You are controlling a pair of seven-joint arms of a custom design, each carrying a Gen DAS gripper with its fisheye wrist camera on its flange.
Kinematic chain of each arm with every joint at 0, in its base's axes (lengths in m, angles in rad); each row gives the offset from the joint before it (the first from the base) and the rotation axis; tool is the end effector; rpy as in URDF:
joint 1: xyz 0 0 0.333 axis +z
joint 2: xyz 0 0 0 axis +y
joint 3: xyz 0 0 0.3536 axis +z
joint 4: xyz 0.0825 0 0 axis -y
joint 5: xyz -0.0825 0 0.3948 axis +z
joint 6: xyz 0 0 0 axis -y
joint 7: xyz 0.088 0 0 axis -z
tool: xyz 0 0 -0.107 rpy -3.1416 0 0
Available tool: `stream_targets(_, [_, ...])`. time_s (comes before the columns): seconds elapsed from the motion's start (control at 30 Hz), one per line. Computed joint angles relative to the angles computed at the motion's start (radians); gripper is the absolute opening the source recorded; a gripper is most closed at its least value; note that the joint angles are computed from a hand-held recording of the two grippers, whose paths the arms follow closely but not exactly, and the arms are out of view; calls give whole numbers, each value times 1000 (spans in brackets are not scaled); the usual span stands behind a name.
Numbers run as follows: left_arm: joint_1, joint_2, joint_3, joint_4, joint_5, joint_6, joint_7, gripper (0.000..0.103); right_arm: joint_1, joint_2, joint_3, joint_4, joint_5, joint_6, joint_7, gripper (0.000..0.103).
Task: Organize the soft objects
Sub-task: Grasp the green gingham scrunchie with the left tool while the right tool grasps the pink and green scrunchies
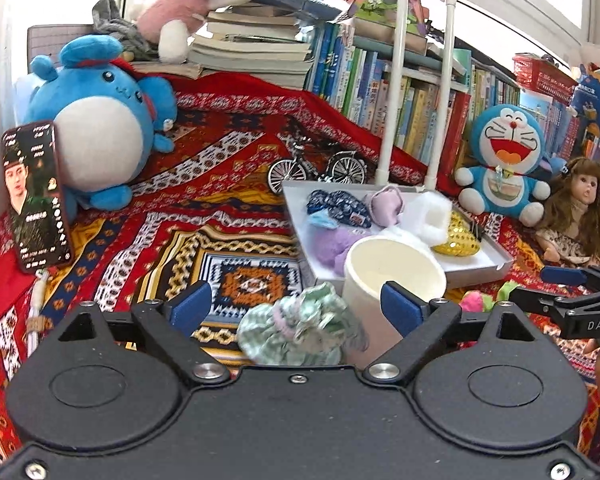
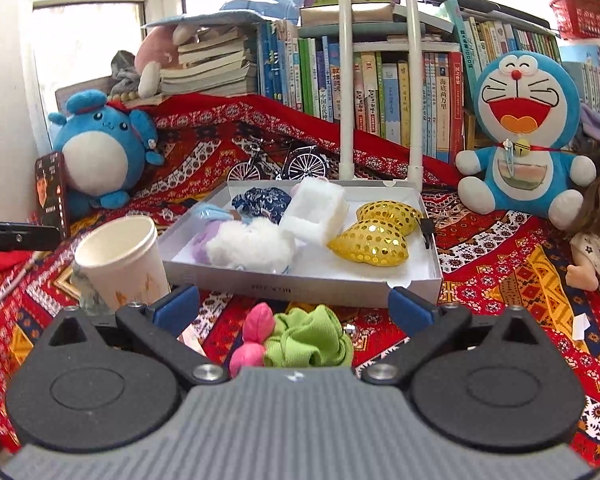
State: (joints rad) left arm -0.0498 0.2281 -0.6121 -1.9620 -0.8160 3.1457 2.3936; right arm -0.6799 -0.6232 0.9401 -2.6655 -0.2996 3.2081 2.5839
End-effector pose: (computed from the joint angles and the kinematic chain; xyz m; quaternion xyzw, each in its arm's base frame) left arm 0.5663 -0.3210 0.5005 -0.4157 0.7730 -0.4507 0.1630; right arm 0.4076 0.1732 0.4732 -0.5213 0.7019 -0.3455 0.3408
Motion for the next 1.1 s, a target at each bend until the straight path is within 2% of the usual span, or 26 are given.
stream_targets(0.23, [16, 17, -17, -43, 40, 31, -20, 92, -11, 16, 27, 0, -8, 2, -14, 103])
stream_targets(0.33, [38, 30, -45, -58, 75, 44, -39, 92, -24, 14, 45, 3, -8, -1, -9, 103])
stream_targets(0.47, [32, 49, -50, -72, 144, 84, -79, 92, -43, 5, 66, 4, -9, -8, 6, 103])
stream_targets(0.57, [0, 66, -27, -77, 187, 140, -119, 92, -48, 6, 70, 2, -11, -5, 15, 103])
stream_targets(0.73, [-145, 76, 126, -64, 244, 160, -196, 92, -60, 6, 80, 2, -18, -6, 17, 103])
stream_targets(0.77, [-186, 75, 170, -61, 252, 161, -213, 92, -61, 6, 80, 1, -19, -4, 17, 103])
stream_targets(0.83, [-317, 71, 312, -56, 264, 160, -252, 92, -61, 6, 81, 1, -21, -2, 15, 103])
stream_targets(0.87, [-351, 73, 351, -53, 275, 159, -266, 92, -61, 7, 82, 2, -22, -2, 13, 103])
stream_targets(0.9, [-365, 74, 367, -52, 286, 160, -279, 92, -62, 8, 83, 3, -23, -3, 11, 103])
stream_targets(1.03, [-339, 78, 348, -50, 333, 143, -326, 91, -66, 19, 86, 8, -25, -2, 4, 103])
stream_targets(1.1, [-352, 80, 365, -49, 356, 139, -351, 91, -72, 21, 91, 12, -26, -5, 3, 103])
